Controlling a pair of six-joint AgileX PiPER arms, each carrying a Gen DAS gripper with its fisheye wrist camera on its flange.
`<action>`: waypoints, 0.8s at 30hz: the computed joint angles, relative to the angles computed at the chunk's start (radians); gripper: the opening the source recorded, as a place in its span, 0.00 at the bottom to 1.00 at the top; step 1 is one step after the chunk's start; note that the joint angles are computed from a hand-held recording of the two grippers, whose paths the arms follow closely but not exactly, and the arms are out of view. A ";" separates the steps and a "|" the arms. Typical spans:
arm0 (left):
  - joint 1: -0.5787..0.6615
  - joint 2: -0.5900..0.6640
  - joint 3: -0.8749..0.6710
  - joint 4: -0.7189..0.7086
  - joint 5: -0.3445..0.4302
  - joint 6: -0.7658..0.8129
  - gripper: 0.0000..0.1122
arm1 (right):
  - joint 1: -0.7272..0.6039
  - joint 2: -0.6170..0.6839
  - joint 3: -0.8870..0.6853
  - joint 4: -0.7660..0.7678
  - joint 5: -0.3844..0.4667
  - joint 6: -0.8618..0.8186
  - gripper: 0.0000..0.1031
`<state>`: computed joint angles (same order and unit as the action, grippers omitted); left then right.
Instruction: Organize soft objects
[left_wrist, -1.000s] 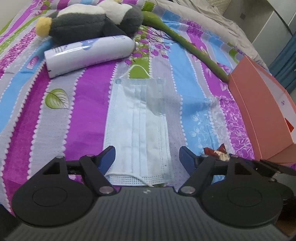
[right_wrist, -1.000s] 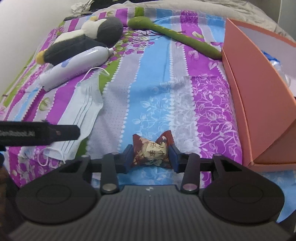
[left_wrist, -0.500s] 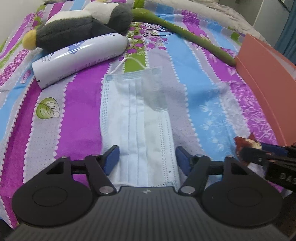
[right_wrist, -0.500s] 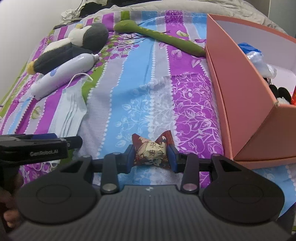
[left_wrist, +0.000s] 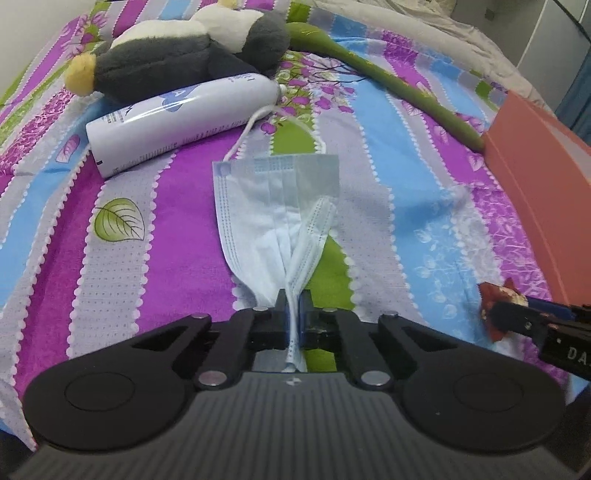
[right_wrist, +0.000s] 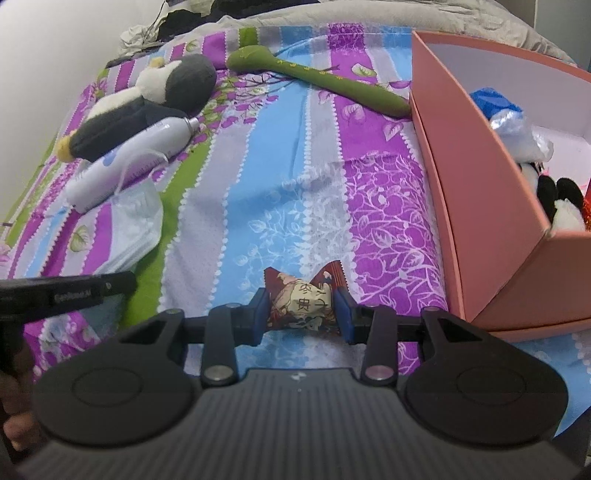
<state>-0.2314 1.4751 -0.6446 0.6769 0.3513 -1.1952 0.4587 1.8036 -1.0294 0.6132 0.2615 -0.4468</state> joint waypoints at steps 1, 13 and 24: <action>-0.010 -0.015 0.001 -0.015 0.009 0.011 0.05 | 0.001 -0.012 0.002 -0.011 0.003 0.009 0.40; -0.175 -0.218 -0.056 -0.129 0.206 0.085 0.05 | -0.010 -0.202 0.028 -0.129 0.077 0.116 0.40; -0.349 -0.376 -0.203 -0.123 0.456 0.049 0.05 | -0.062 -0.415 0.059 -0.142 0.156 0.131 0.40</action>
